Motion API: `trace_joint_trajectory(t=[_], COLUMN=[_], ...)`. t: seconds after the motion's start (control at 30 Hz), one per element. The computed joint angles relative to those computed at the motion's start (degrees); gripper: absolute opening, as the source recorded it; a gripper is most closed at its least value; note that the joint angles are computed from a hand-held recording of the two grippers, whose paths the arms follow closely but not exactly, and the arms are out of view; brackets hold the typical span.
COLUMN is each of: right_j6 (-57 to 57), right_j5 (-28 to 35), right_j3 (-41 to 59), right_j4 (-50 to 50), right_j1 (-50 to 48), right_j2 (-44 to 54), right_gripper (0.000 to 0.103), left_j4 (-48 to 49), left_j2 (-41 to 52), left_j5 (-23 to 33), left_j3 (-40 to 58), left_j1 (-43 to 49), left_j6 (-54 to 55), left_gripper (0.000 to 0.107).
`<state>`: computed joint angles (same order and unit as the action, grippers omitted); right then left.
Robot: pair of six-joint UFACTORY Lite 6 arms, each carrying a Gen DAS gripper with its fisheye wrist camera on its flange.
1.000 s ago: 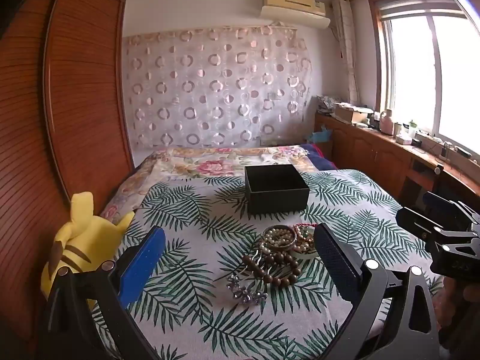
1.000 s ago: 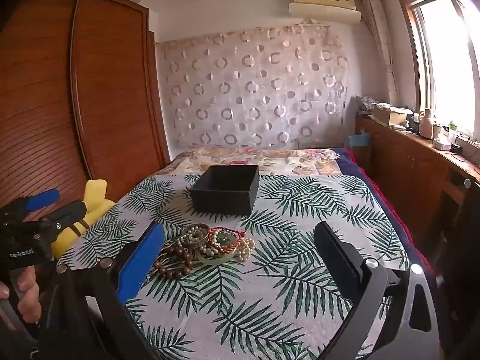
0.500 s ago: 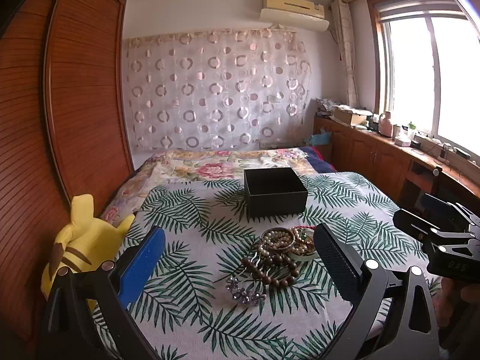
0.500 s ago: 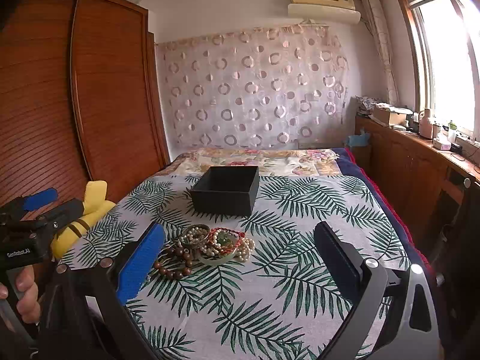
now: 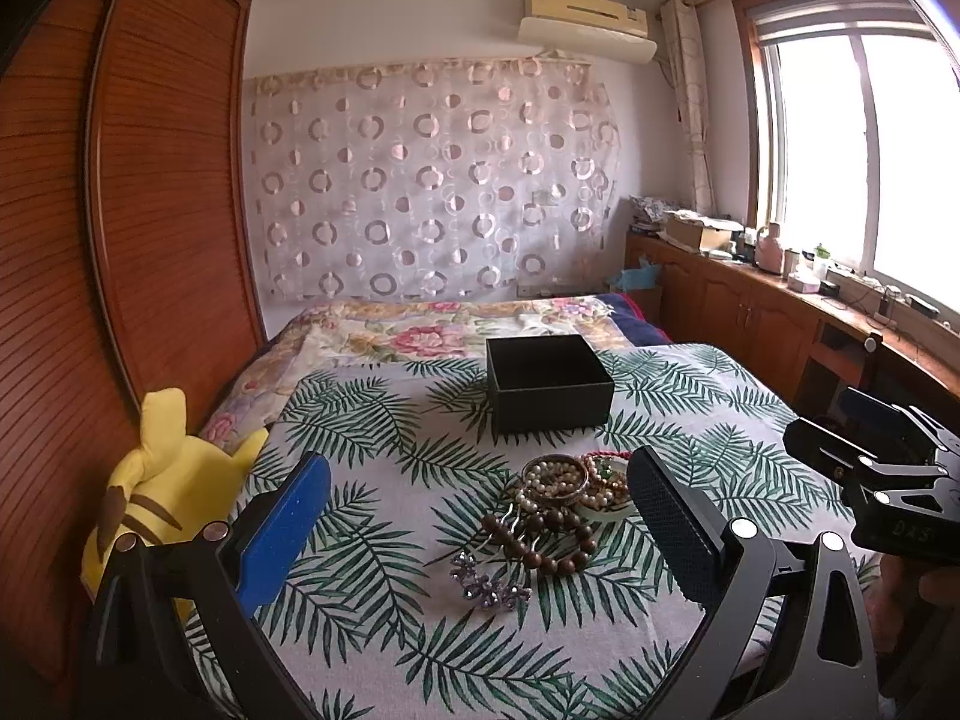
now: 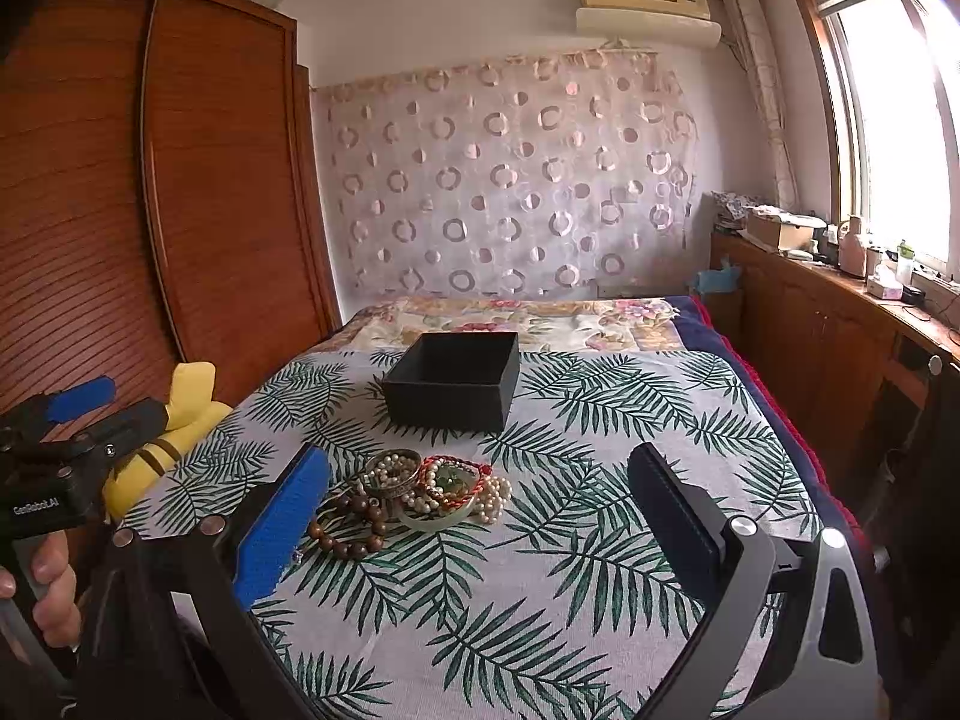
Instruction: Organize jewelry
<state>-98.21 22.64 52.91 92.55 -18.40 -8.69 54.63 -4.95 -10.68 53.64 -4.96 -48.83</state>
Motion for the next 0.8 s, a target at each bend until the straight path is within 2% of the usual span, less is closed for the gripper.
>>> trace_joint_trajectory(t=[0.07, 0.17, 0.27, 0.43, 0.53, 0.8], right_j6=[-0.19, 0.54, -0.10, 1.31, 1.64, 2.29], right_j5=[0.11, -0.89, -0.35, -1.50, -1.24, -1.93], right_j3=[-0.01, -0.13, -0.10, -0.17, -0.08, 0.07], right_j4=[0.12, 0.12, 0.37, -0.28, -0.57, -1.05], right_j1=[-0.09, 0.85, 0.31, 1.34, 1.08, 1.65], right_j2=[0.01, -0.31, -0.11, -0.79, -0.77, -1.12], right_gripper=[0.101, 0.101, 0.101, 0.101, 0.101, 0.101], left_j4=[1.49, -1.70, 0.87, -0.09, 3.50, 3.83], left_j2=[-0.07, -0.05, -0.15, -0.09, -0.97, -1.69], left_j5=[0.13, 0.34, 0.08, 0.22, 0.74, 1.03], left_j3=[0.13, -0.03, -0.01, -0.01, 0.18, 0.01], left_j1=[-0.04, -0.34, -0.07, -0.20, -0.58, -0.84], left_j6=[-1.58, 1.63, -0.95, -0.09, -3.76, -4.09], left_gripper=[0.096, 0.096, 0.096, 0.096, 0.096, 0.096])
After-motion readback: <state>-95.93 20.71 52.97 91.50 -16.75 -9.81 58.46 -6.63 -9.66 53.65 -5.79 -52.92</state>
